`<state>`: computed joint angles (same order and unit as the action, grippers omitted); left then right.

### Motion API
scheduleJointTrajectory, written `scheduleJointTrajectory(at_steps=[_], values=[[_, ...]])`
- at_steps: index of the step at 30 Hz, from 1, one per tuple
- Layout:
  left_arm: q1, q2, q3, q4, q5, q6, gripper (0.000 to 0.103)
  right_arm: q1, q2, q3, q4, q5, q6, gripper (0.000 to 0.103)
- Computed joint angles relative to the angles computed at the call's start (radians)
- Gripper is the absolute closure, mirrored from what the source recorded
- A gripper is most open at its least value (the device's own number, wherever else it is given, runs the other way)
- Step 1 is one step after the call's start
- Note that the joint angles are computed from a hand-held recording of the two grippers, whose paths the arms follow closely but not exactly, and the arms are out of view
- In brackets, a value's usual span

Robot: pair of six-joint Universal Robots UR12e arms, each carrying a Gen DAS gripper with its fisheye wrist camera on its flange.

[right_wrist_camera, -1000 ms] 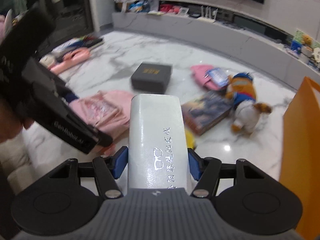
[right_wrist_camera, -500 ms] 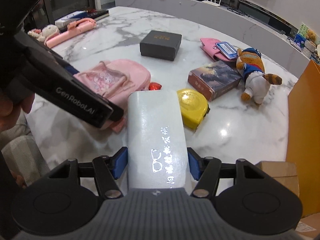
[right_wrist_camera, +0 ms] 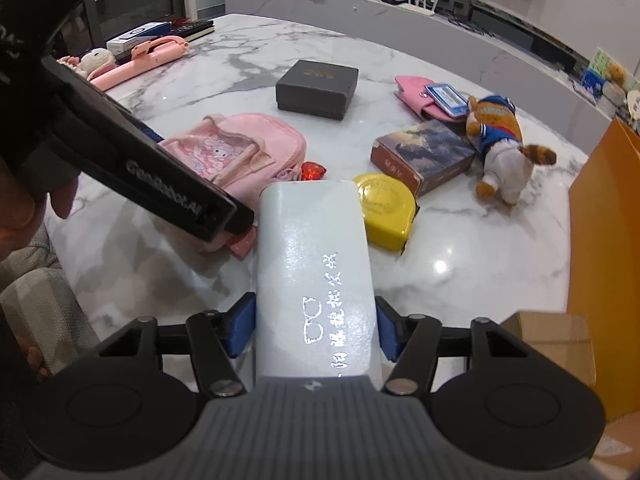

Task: Organize objects
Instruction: 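Carry the white case with the right tool while the left tool carries the backpack to the box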

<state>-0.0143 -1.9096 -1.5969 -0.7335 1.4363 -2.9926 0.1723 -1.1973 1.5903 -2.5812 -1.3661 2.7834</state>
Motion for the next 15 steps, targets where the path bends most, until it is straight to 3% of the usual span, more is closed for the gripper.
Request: scheduleJointTrajectory(at_steps=[15], values=[[0.008,0.056,-0.024,0.080,-0.093,0.007,0.014,-0.013,-0.056,0.014,-0.038,-0.029,0.028,0.040]])
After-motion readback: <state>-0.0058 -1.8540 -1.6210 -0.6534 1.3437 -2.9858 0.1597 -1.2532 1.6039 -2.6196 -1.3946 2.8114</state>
